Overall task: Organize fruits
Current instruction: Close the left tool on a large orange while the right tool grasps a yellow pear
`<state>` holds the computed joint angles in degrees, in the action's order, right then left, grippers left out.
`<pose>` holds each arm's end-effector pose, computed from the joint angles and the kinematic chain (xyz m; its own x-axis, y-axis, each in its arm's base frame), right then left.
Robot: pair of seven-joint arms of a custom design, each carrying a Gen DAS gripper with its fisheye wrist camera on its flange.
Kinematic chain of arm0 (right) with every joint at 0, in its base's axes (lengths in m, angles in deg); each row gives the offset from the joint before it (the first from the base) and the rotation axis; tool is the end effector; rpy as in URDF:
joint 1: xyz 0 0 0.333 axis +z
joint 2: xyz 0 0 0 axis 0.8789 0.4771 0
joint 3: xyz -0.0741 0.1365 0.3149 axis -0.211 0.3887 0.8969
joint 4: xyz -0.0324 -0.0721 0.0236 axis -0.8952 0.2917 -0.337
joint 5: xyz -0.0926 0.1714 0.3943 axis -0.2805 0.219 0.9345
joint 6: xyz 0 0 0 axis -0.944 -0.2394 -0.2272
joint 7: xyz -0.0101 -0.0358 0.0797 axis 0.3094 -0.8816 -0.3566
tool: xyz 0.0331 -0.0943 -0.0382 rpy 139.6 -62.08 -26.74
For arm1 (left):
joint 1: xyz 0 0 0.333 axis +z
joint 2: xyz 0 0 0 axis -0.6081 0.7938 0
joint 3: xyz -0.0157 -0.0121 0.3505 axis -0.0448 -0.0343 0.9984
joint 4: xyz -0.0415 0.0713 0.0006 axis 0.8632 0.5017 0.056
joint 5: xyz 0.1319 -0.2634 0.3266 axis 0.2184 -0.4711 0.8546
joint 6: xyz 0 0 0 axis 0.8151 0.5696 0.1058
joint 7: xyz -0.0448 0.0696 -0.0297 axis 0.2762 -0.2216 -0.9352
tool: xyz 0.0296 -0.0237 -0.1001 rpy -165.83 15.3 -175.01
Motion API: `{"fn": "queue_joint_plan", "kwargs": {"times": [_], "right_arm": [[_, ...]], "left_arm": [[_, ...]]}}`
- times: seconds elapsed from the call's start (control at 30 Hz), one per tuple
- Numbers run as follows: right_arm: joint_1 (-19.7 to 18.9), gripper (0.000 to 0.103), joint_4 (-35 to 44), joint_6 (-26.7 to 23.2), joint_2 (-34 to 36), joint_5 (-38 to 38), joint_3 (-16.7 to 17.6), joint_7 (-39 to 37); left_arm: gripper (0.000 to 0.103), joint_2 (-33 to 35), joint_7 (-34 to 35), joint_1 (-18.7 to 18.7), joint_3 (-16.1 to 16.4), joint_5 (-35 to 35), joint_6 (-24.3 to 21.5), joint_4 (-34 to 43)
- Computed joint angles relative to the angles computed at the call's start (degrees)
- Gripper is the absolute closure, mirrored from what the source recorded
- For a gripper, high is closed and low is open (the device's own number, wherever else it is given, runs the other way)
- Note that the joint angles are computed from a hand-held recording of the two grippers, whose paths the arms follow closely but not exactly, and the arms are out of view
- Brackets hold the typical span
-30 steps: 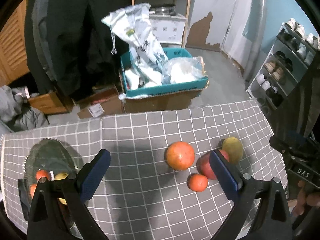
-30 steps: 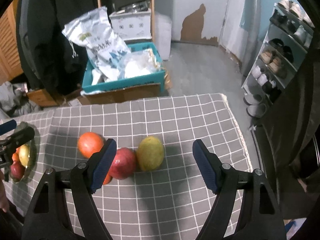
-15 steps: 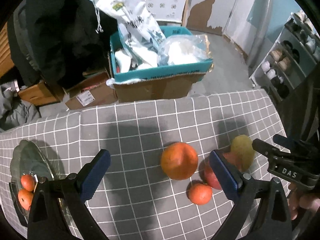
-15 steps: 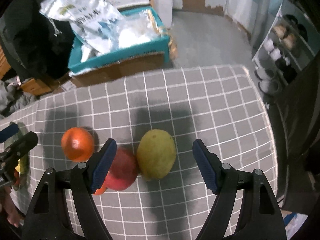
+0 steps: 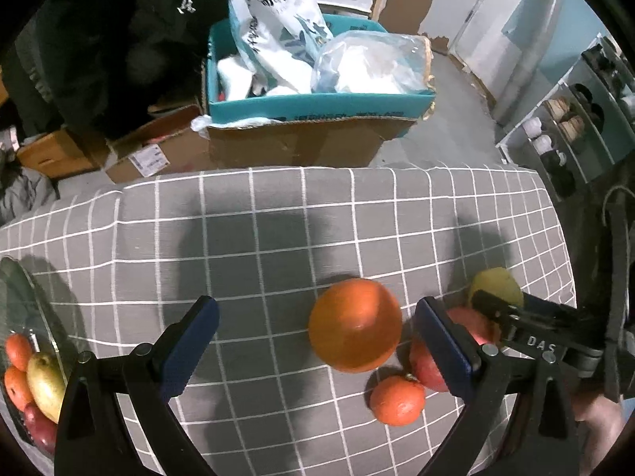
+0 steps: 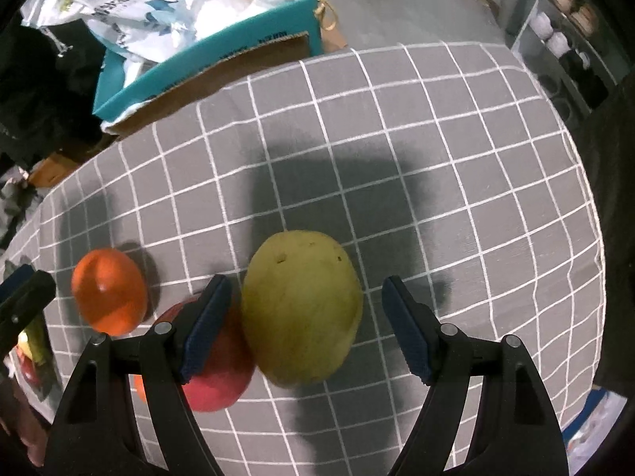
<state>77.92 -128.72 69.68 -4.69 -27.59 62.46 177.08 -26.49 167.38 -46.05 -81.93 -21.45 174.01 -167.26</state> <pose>0.3775 0.2248 0.5273 -0.4465 -0.8820 -0.1511 -0.8674 0.4680 -0.1691 0.4446 -0.0715 0.5569 -0.3518 -0.9200 0.1729 -0.8994 0.2810 -0.3348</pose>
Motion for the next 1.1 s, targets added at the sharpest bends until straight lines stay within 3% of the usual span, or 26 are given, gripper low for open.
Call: {"fn": "queue_joint_plan", "kwargs": {"times": [0.23, 0.33, 0.43, 0.73, 0.9, 0.93, 1.1], "right_arm": [[0.5, 0.026, -4.6, 5.1, -2.4, 5.6, -2.0, 0.7], [0.9, 0.039, -5.2, 6.9, -3.0, 6.8, -2.1, -0.7], [-0.5, 0.039, -2.9, 2.9, -2.0, 2.7, 0.0, -0.4], [-1.5, 0.039, 0.2, -3.0, -1.8, -7.9, 3.4, 0.4], [-0.8, 0.039, 1.9, -4.8, -0.4, -11.8, 4.4, 0.0], [-0.5, 0.039, 2.2, -5.3, -0.1, -12.4, 4.5, -0.2], [0.3, 0.039, 3.5, -6.4, 0.9, -15.4, 5.2, 0.4]], "left_arm": [[0.003, 1.5, 0.4, -0.8, -0.7, -0.5, -0.4, -0.3], [0.003, 1.8, 0.8, -1.0, -1.0, -0.5, -0.9, -0.6], [0.003, 2.5, 0.9, -1.0, -1.4, -0.1, -1.1, -1.0], [0.004, 3.8, 1.5, -0.9, -1.9, -0.5, -1.5, -2.2], [0.024, 3.1, 3.4, -1.4, -1.1, -2.1, -1.2, -2.7], [0.034, 3.0, 4.6, -1.9, -0.4, -3.5, -2.0, -2.6], [0.037, 0.9, 5.5, -1.6, -1.9, -1.4, -0.5, -4.0]]}}
